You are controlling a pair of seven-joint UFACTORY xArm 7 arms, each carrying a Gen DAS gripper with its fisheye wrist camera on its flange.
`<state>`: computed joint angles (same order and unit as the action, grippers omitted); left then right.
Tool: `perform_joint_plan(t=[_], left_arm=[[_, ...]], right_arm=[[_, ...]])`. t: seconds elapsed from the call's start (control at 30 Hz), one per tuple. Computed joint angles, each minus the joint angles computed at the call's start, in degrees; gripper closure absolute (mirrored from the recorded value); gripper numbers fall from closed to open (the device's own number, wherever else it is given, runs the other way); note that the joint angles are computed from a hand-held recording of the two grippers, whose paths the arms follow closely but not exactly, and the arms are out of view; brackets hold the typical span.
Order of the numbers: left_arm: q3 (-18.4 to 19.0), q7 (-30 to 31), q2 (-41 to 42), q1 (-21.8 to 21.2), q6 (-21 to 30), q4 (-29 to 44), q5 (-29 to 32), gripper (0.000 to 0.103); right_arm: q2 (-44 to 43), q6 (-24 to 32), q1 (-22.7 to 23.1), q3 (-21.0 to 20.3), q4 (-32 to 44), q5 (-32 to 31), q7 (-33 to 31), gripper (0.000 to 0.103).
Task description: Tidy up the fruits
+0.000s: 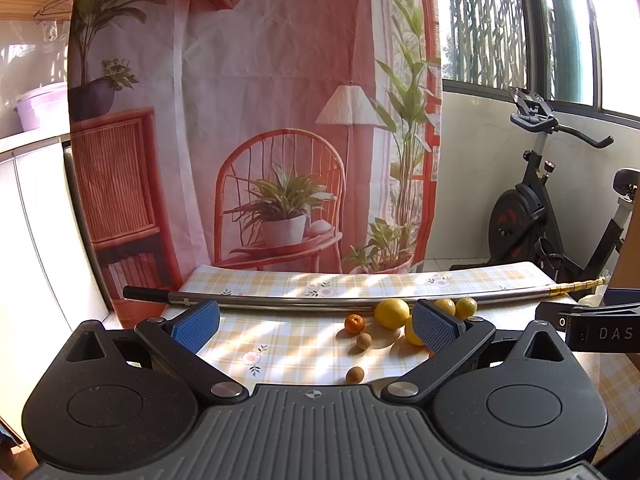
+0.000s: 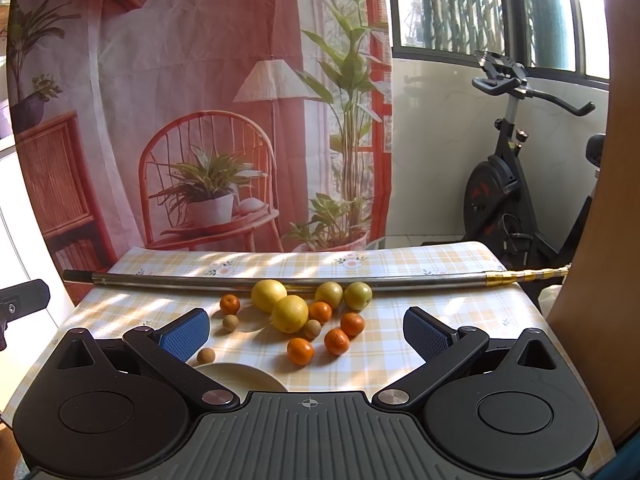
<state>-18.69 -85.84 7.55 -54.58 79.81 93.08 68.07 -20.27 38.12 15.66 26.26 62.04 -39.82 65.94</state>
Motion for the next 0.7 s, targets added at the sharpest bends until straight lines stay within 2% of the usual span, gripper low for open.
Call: perform_joint_plan(t=[0.17, 0.3, 0.4, 0.57, 0.7], left_arm=[[0.09, -0.39, 0.15, 0.09, -0.14, -0.05, -0.58, 0.000], [0.35, -0.79, -0.55, 1.13, -2.13, -1.28, -2.32, 0.000], [0.94, -1.19, -1.81, 3.69, -7.03, -3.30, -5.87, 0.000], [1.79, -2.33, -4.16, 9.37, -19.43, -9.23, -9.80, 0.000], [1.92, 0.76, -1.22, 10.83, -20.33, -8.55, -9.52, 0.000]], right_arm=[[-0.19, -0.12, 0.03, -0.12, -0.15, 0.19, -0.15, 0.000], [-0.55, -0.28, 0.18, -0.99, 0.10, 1.30, -1.64, 0.000], [-0.57, -0.88, -0.27, -1.37, 0.04, 1.42, -2.76, 0.000], [0.66, -3.65, -3.63, -1.88, -0.83, -2.26, -0.91, 0.000], [2.88, -6.63, -5.43, -3.27, -2.55, -4.52, 1.83, 0.000]])
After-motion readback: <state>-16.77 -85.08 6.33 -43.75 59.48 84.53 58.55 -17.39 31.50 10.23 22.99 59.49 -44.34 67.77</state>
